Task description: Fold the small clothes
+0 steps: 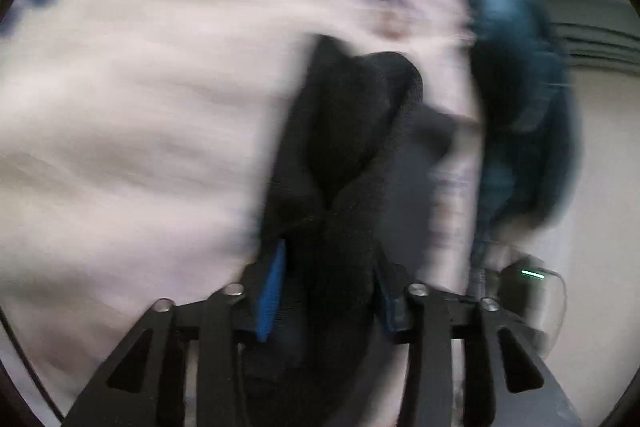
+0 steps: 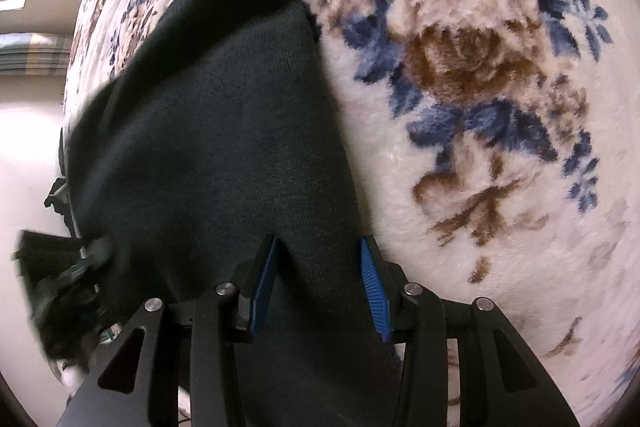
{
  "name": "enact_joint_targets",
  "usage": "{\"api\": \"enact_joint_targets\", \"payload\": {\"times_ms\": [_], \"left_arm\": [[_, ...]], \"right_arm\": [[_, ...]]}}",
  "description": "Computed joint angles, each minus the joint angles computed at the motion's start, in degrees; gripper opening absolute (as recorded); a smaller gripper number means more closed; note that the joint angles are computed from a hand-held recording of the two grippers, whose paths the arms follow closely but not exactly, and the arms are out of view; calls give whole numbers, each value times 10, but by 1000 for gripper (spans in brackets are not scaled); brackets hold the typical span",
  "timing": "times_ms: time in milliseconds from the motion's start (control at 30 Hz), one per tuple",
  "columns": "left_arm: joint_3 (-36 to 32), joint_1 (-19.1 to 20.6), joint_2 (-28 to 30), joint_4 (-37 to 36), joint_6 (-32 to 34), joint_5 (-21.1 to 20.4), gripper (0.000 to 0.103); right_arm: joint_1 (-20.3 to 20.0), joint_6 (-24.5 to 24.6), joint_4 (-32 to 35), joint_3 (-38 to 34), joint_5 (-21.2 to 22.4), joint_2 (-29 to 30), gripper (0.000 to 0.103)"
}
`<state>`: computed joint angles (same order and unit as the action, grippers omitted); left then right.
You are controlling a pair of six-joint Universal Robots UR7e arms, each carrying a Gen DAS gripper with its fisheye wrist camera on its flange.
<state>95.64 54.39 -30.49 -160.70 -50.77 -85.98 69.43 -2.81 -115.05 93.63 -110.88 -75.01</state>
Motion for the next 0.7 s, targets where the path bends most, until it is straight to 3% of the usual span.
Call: {"api": "enact_joint_targets", "payload": {"times_ms": [33,67,233,267,333,367,467,533,700], "left_arm": [[-2,4,-3,6,6,-8,50],[-12,-2,-7,36,22,7,57],[-59,-54,-18,168,82,92,71],[-58,-65,-23,182,92,115,76],[-45,-100,-40,198,118,164,89],[-41,-110,-44,202,122,173,94],[-13,-148,-71,221,119,201,96],[19,-176,-97,232,96,207,96],[80,-233,-140,288,11,182,96]], "right_arm": [[-3,0,7,0,7,-3,45],[-4,2,15,-2,10,-3,46],[10,-14,22,6,-29,-14,49],[11,-16,25,9,-31,-19,52],[11,-24,23,28,-35,-42,69],[11,-26,25,35,-38,-51,73],[12,-30,44,68,-48,-100,77],[15,-30,64,90,-59,-133,92],[21,-30,156,157,-73,-247,93]]}}
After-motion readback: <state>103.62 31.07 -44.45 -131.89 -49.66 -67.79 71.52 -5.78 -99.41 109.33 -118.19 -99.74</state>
